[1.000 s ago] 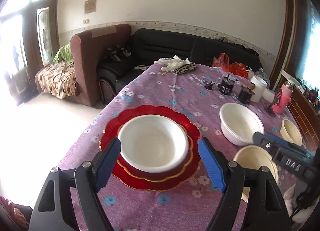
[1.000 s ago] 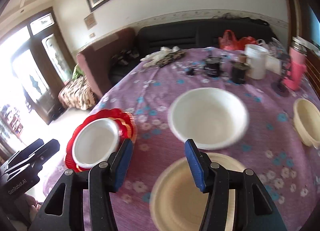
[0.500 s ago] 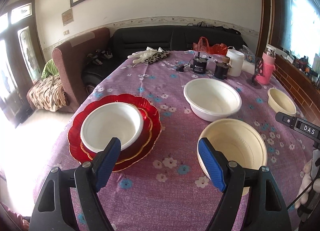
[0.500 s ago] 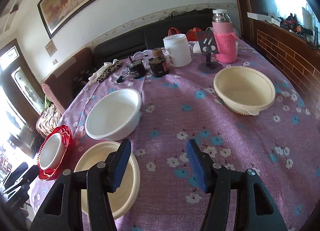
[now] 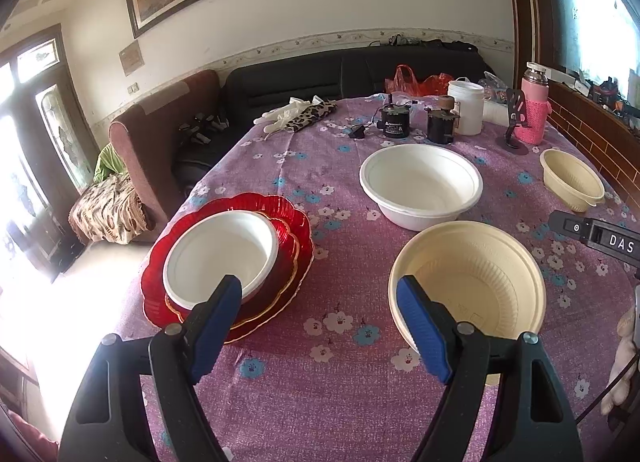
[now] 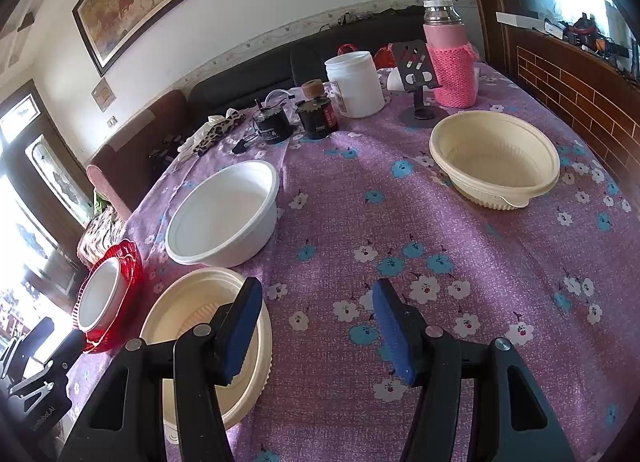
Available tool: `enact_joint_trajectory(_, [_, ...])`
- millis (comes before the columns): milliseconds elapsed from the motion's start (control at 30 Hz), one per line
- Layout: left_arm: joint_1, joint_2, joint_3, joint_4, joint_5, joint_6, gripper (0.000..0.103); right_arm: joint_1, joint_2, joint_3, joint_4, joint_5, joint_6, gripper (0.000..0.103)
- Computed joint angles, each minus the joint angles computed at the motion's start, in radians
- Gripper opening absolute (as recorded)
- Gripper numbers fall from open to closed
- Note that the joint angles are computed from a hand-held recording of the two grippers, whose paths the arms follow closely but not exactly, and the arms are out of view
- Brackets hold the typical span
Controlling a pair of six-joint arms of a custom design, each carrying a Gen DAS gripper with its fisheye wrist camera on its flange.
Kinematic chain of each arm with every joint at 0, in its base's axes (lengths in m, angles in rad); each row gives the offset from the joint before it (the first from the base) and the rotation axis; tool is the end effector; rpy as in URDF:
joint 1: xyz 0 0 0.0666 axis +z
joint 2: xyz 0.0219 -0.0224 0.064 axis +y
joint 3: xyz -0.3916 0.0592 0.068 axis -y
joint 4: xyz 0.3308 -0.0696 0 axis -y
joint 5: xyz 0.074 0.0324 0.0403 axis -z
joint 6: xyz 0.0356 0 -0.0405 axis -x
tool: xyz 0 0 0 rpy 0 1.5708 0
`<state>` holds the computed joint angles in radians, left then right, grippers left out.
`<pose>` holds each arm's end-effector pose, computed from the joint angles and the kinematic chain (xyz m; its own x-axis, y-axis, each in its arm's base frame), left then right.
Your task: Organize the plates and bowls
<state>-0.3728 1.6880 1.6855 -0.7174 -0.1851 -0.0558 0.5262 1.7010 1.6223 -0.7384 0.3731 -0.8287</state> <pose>0.5125 -0.1938 0.4387 -0.6003 0.2936 -0.7439 0.2630 0.9509 0.1631 0.4764 0.2612 0.4058 -0.6119 0.4383 -0.6584 0.2944 0.8988 0.3248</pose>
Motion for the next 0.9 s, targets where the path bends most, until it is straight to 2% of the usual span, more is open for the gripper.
enact_joint_trajectory(733, [0.012, 0.069, 0.073, -0.046, 0.022, 0.015, 0.079, -0.025, 0.068, 0.094, -0.028, -0.045, 0.036, 0.063])
enact_joint_trajectory(833, [0.016, 0.096, 0.122, -0.077, 0.047, 0.012, 0.079, -0.041, 0.079, 0.114, -0.029, -0.065, 0.039, 0.063])
enact_joint_trajectory(900, [0.028, 0.131, 0.199, -0.133, 0.104, 0.019, 0.079, -0.056, 0.09, 0.139, -0.031, -0.084, 0.034, 0.063])
